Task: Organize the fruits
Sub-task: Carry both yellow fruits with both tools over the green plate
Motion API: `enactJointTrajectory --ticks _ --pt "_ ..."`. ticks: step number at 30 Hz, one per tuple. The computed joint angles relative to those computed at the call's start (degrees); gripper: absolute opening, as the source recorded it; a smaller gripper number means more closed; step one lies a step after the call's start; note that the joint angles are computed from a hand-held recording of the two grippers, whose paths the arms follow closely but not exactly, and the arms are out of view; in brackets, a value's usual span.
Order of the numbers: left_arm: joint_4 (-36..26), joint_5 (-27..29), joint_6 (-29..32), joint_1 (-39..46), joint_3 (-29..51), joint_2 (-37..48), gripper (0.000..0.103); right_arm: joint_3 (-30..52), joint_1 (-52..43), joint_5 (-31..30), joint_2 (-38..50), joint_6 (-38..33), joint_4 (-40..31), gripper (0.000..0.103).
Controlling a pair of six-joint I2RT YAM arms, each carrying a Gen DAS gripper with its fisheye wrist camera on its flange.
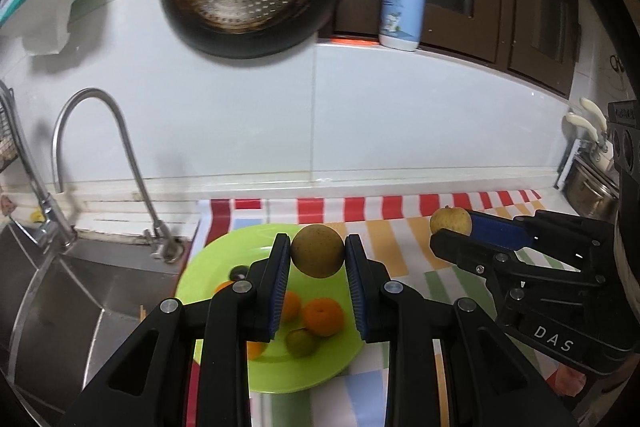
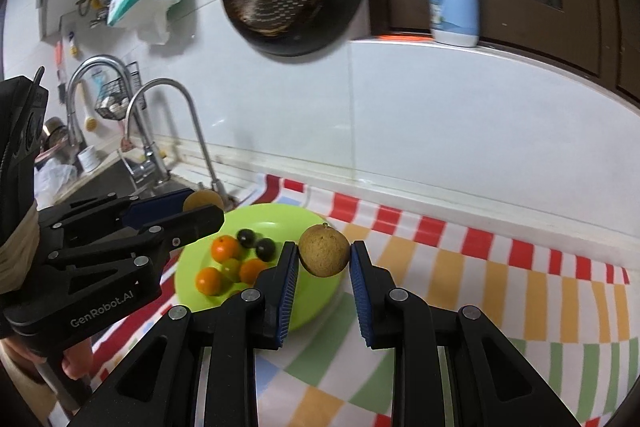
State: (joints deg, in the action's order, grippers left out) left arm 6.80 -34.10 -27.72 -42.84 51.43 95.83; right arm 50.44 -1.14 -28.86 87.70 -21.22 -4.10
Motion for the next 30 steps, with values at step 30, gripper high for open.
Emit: enactJointTrajectory --ticks 30 --pt "2.57 12.24 4.76 13.74 3.3 12.14 0.028 15.79 10.82 8.05 23.4 0.64 -2.2 0.028"
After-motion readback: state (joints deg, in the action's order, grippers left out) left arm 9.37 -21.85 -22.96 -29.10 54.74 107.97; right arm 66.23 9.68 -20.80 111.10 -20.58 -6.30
